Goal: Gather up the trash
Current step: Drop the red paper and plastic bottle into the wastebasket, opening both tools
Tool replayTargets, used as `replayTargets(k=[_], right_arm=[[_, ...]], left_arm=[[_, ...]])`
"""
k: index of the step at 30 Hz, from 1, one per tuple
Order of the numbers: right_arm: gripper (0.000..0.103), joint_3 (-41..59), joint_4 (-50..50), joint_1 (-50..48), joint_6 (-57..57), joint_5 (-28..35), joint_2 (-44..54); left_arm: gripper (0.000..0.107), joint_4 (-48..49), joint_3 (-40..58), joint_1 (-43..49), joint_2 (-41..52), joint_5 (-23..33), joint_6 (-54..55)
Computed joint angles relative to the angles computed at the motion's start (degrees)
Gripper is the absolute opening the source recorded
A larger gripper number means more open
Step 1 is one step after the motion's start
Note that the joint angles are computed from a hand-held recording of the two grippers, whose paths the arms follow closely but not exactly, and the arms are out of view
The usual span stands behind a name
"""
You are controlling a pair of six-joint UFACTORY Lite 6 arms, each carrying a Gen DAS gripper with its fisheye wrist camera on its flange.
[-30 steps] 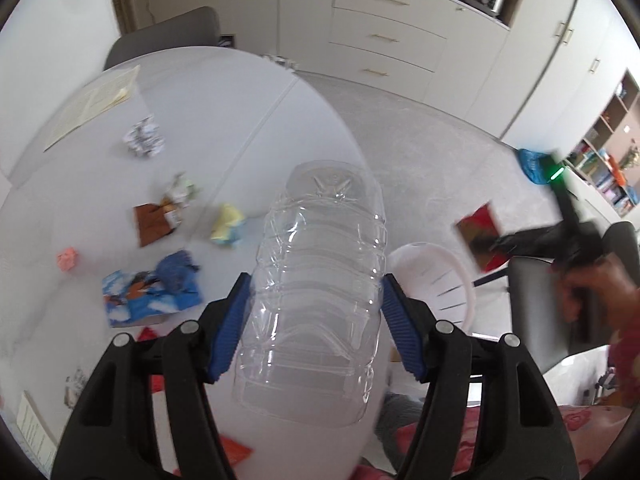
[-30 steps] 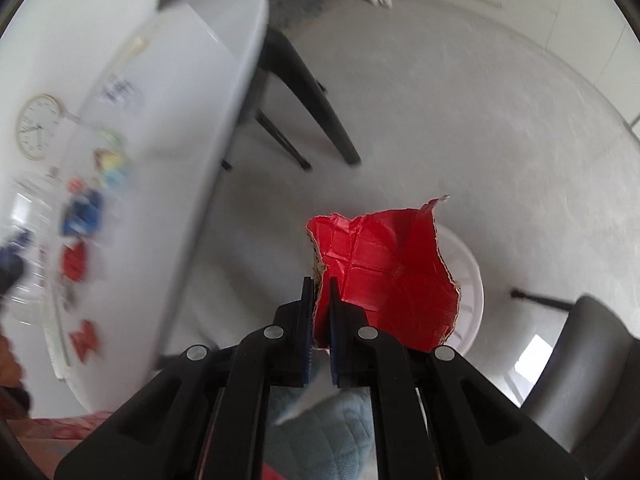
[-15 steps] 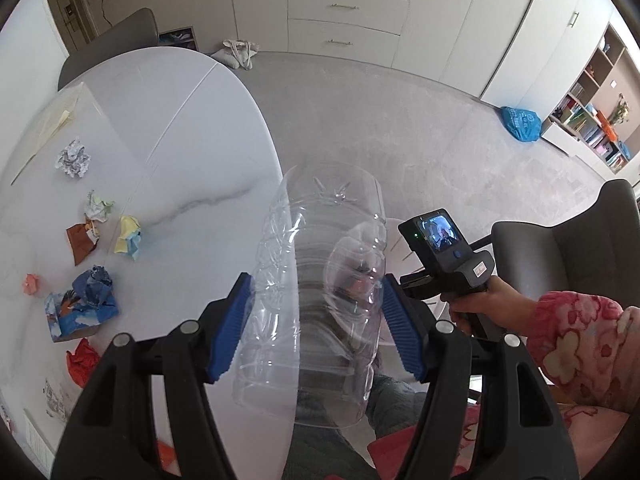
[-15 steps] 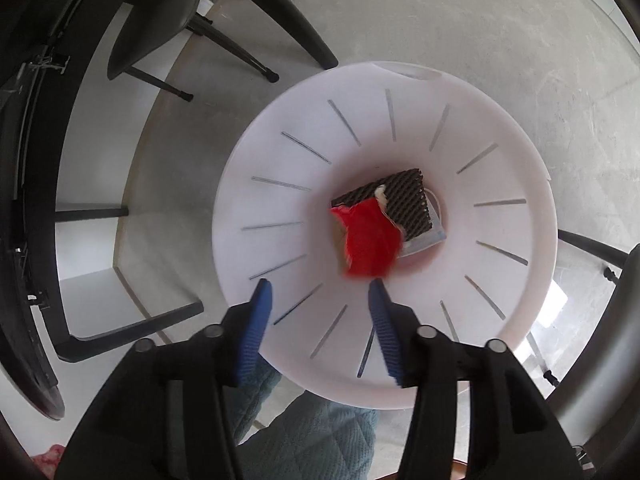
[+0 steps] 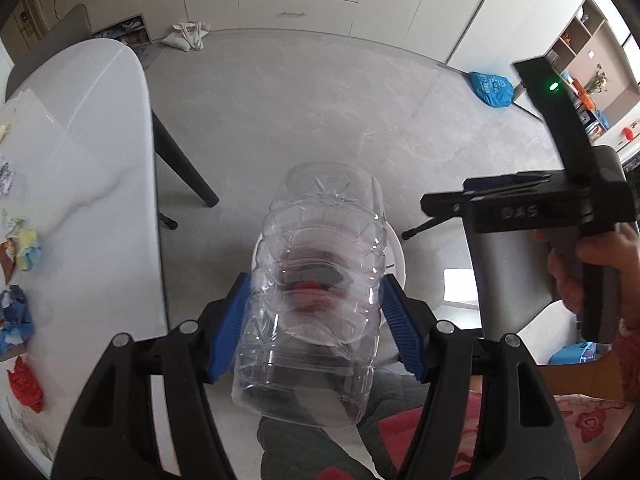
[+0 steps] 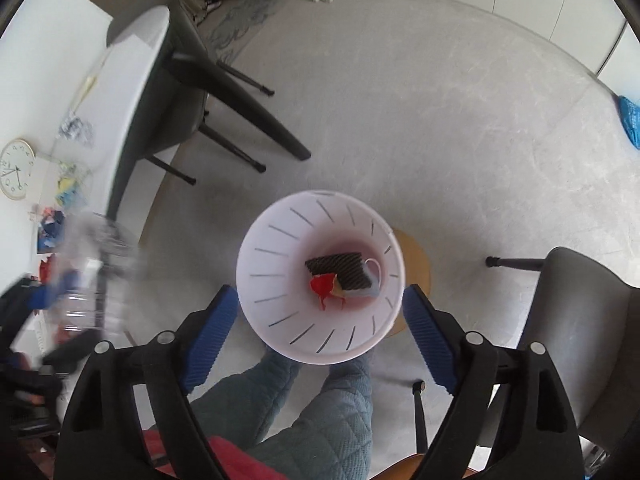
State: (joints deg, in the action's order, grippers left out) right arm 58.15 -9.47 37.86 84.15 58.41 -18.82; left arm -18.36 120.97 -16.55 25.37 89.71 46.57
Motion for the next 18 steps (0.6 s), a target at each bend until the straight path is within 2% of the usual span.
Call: replayTargets(k=[6,8,12,15,18], right_arm=[[0.086,3.26,-1.53,0.91,0.67,6.17,-3.65],[0.086,3.64,-1.81,1.27,0.91,7.14,-4.37],[0.086,3.15,-1.06,0.58,0.68,8.39,-6.27],[0.086,4.17,-1.51,1.67,1.91,9.87,-6.95],[0.086,8.27,-3.71,3.60,3.11,12.20,-5.50]], left_arm=[[0.065,3.53,-13.88,-5.50,-1.85,-8.19,-3.05],[0.077,4.41,-17.13,-6.86,-1.79,-10.89,-4.68],[0.077,6.09,-21.42,-8.34,-2.46,-15.43,-7.58],[0.078,4.89,-19.17,-6.37,-3.56,-14.17,-8.16],[0.086,3.46,-7.96,-4.21,-1.46,-9.00,-9.39]])
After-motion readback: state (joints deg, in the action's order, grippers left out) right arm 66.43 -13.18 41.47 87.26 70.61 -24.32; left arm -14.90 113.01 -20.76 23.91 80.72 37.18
